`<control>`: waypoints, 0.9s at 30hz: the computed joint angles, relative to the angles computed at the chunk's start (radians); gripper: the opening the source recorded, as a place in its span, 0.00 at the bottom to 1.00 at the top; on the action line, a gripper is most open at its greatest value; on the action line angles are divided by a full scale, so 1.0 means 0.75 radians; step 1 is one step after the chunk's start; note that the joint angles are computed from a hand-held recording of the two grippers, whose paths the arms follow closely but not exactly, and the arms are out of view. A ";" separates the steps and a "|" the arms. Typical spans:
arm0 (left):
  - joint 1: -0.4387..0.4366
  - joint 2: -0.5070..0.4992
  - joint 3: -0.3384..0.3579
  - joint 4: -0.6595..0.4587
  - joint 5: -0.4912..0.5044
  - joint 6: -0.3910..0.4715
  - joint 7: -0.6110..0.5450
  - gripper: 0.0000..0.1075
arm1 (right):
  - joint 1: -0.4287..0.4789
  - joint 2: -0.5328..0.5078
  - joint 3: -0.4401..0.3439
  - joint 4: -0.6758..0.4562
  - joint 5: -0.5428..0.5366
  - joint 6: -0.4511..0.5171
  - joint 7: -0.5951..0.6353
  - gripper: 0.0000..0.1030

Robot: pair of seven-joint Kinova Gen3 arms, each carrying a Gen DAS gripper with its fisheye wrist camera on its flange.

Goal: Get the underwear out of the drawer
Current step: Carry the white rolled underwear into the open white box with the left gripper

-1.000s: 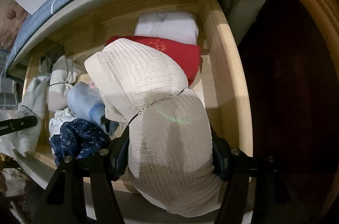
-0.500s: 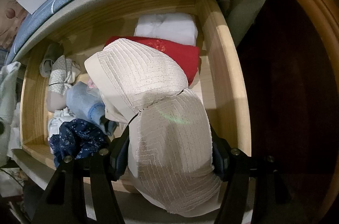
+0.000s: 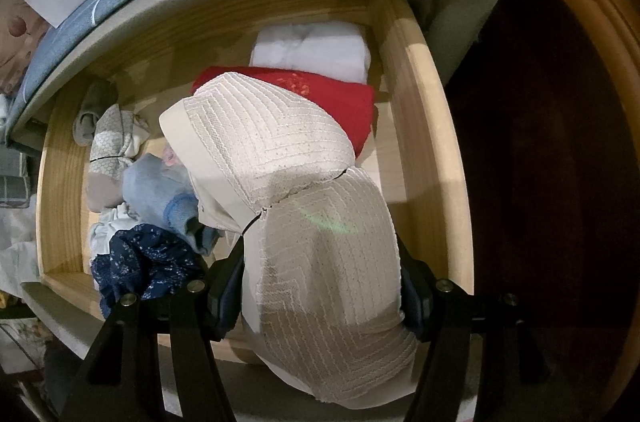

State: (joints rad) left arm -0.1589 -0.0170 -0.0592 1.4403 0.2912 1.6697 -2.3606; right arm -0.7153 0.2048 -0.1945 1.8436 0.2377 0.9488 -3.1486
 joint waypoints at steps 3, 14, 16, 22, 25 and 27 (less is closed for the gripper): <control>-0.013 -0.013 -0.016 -0.027 0.042 0.025 -0.018 0.27 | 0.003 0.005 0.001 -0.007 -0.001 0.008 0.010 0.60; -0.056 0.020 -0.031 -0.309 0.333 0.038 0.032 0.27 | 0.002 0.008 0.002 -0.012 -0.004 0.012 0.017 0.60; -0.048 0.040 -0.013 -0.368 0.373 -0.003 0.058 0.27 | 0.004 0.006 0.002 -0.008 -0.006 0.005 0.018 0.60; 0.023 0.143 0.075 -0.527 0.372 -0.177 0.138 0.27 | 0.006 -0.001 0.001 0.004 -0.008 -0.010 0.018 0.60; 0.086 0.223 0.134 -0.594 0.308 -0.258 0.201 0.27 | 0.006 -0.004 0.001 0.010 -0.005 -0.019 0.014 0.60; 0.139 0.297 0.167 -0.659 0.237 -0.277 0.265 0.27 | 0.008 -0.009 0.001 0.017 -0.006 -0.031 0.010 0.60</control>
State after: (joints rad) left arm -0.0546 0.2059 0.0661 0.9463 0.4688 1.4621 -2.1615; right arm -0.7093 0.1980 -0.1935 1.8566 0.2329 0.9258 -3.1410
